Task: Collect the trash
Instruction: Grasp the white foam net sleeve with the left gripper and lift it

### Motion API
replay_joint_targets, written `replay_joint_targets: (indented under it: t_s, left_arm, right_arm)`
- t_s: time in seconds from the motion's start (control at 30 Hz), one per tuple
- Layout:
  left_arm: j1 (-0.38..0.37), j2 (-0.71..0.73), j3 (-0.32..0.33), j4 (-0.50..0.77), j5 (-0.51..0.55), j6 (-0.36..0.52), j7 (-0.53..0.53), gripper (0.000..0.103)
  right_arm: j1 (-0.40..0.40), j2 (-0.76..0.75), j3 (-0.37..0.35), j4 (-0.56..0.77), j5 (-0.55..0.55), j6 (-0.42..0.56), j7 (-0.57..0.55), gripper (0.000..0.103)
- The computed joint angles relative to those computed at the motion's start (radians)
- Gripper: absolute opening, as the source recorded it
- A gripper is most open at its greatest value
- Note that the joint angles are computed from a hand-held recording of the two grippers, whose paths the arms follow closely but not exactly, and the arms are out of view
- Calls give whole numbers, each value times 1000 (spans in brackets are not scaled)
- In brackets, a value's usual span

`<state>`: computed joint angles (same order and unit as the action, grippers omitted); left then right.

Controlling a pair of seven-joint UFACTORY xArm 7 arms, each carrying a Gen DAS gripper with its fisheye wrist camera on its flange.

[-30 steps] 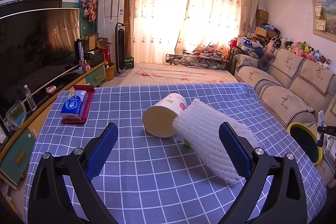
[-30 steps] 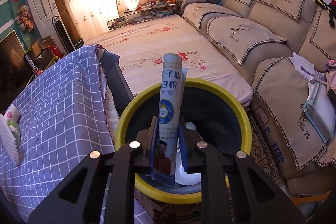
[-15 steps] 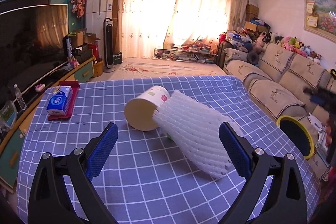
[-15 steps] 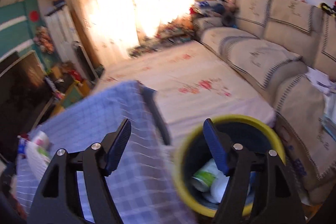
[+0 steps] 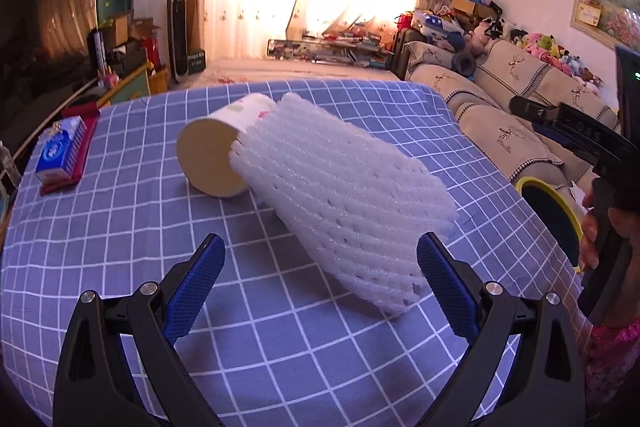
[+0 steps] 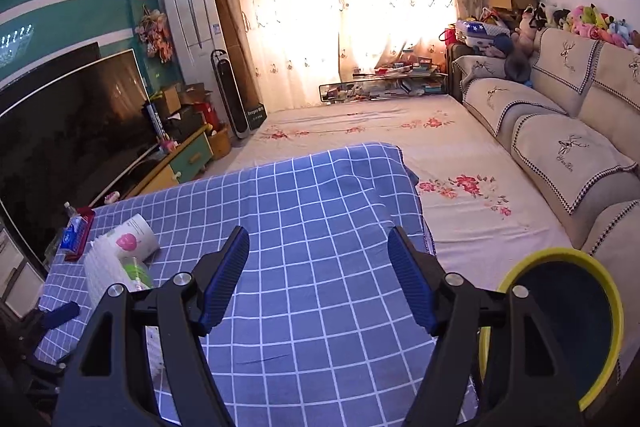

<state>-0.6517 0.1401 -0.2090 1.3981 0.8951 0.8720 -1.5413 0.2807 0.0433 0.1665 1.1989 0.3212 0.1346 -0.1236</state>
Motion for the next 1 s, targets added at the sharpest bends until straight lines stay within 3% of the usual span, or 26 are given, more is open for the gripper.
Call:
replay_joint_targets:
  t_s: [0.13,0.27,0.33,0.5,0.67,0.8,1.0]
  left_arm:
    - [36,0,11,-24,-78,-95,7,95]
    - [51,40,20,-5,-153,-159,53,92]
    - [48,54,28,1,-178,-180,67,82]
    - [38,72,48,-6,-219,-237,62,38]
    - [6,66,60,-4,-158,-198,17,18]
    - [-16,43,43,6,-118,-110,19,15]
    - [1,-36,-4,-68,-125,-144,28,15]
  right_arm:
    - [3,-18,5,-17,46,-17,-38,71]
    - [9,-13,-5,-13,2,-21,0,71]
    - [9,-10,-9,-13,-29,-23,30,71]
    - [4,3,-13,-8,-82,-24,86,71]
    - [2,6,-14,-7,-124,-28,125,71]
    - [0,6,-12,-7,-127,-32,131,71]
    - [2,-7,-20,-26,-171,-69,178,71]
